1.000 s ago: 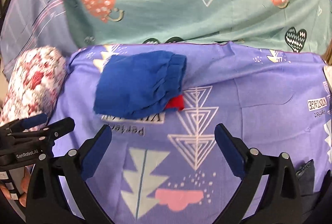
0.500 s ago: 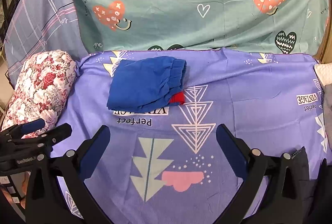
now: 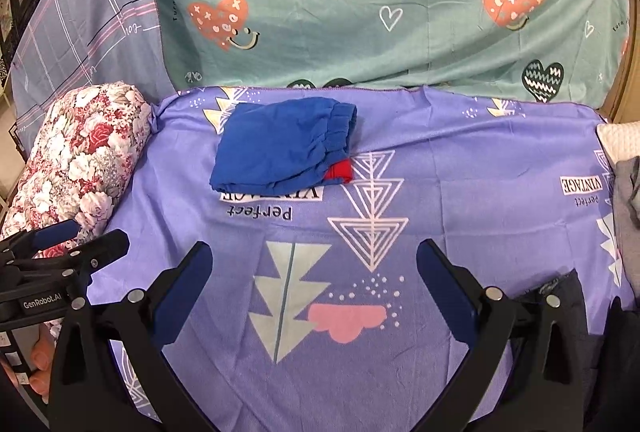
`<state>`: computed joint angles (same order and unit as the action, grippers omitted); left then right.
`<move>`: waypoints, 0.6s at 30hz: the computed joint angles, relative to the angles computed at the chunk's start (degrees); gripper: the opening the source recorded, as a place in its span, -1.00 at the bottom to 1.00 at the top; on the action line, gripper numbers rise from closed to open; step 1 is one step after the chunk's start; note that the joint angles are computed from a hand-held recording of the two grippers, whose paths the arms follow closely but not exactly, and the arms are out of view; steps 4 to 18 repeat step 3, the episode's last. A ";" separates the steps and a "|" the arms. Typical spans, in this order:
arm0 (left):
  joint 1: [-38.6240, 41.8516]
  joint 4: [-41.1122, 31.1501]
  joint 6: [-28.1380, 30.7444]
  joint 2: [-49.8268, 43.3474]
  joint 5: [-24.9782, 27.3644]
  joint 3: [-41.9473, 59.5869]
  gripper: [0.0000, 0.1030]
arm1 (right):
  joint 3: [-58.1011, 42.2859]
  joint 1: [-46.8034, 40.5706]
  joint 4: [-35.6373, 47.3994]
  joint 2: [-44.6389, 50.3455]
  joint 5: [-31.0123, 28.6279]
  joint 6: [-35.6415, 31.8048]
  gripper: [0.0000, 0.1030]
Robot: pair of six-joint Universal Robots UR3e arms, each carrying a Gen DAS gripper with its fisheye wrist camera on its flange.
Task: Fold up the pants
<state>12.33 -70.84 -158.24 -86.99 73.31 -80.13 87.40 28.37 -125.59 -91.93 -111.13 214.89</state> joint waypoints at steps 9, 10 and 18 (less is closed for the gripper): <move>0.72 1.39 1.41 2.22 -0.49 -2.99 0.96 | 1.67 1.06 -0.34 -0.64 -0.74 1.54 0.97; 0.72 1.39 1.41 2.22 -0.49 -2.99 0.96 | 1.67 1.06 -0.34 -0.64 -0.74 1.54 0.97; 0.72 1.39 1.41 2.22 -0.49 -2.99 0.96 | 1.67 1.06 -0.34 -0.64 -0.74 1.54 0.97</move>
